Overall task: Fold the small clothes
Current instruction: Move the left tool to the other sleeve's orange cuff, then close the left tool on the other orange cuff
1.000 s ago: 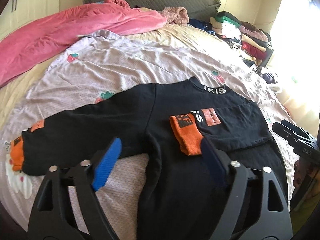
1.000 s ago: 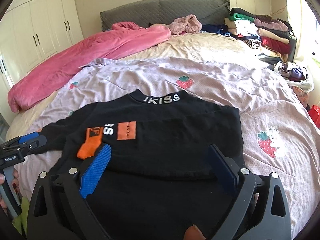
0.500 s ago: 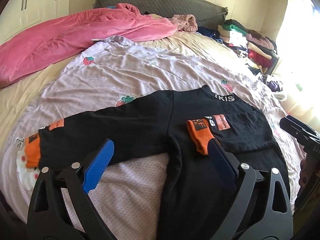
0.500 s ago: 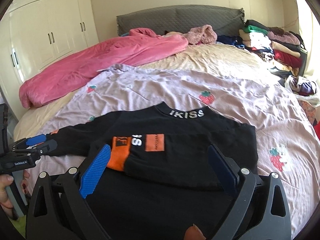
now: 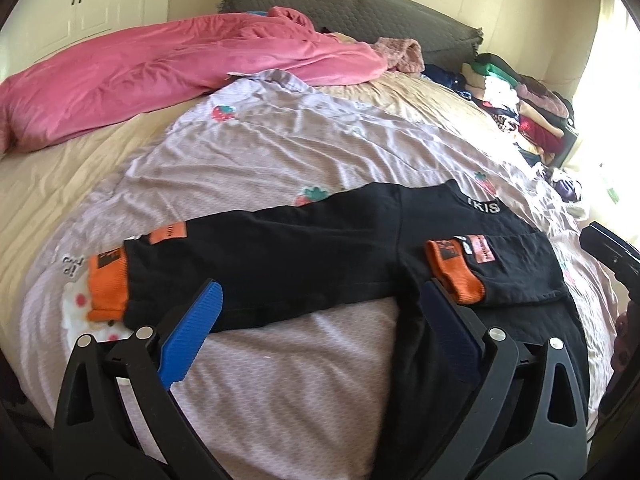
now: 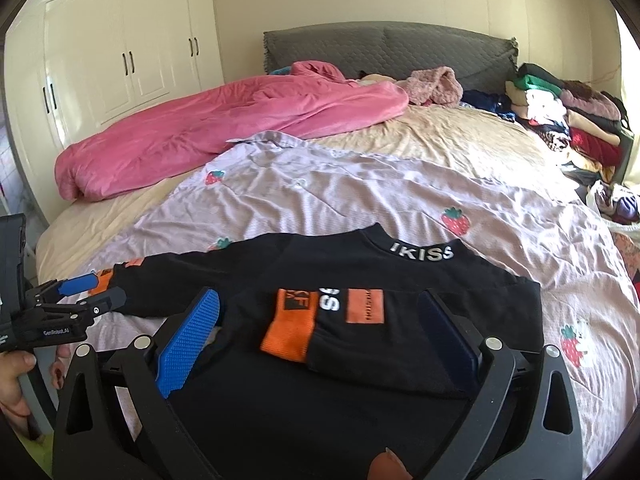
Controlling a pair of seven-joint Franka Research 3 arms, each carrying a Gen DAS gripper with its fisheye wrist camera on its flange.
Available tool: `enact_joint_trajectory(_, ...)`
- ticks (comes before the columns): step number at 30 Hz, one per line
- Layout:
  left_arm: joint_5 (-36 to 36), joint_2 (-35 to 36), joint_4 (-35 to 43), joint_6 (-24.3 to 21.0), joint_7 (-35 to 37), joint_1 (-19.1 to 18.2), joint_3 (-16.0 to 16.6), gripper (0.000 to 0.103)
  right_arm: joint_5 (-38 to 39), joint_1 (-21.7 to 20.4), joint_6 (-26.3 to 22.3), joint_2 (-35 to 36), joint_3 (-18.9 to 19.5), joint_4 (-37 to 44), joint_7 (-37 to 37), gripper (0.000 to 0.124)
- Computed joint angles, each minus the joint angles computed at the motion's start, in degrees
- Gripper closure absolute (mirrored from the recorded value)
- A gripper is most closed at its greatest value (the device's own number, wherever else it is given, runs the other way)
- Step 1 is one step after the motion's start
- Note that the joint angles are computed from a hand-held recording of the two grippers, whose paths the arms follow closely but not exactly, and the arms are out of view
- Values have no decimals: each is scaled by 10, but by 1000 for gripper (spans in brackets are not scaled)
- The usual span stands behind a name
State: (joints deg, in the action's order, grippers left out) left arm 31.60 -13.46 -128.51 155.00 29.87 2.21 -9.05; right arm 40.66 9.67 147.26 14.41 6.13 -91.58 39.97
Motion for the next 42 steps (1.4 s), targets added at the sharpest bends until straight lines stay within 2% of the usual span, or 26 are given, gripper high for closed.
enact_joint_trajectory(12, -8, -55, -66, 15, -3, 23, 11, 10, -41, 31, 15, -10, 7, -20, 24, 25)
enact_joint_trajectory(28, -9, -126, -152, 36, -9, 78, 18, 10, -95, 76, 26, -2, 19, -17, 51, 25)
enact_joint_trajectory(33, -18, -141, -173, 43, -8, 95, 27, 10, -113, 89, 23, 9, 23, -6, 57, 25)
enact_joint_trajectory(42, -63, -147, -212, 83, 7, 117, 55, 10, -147, 107, 18, 35, 27, 11, 72, 25)
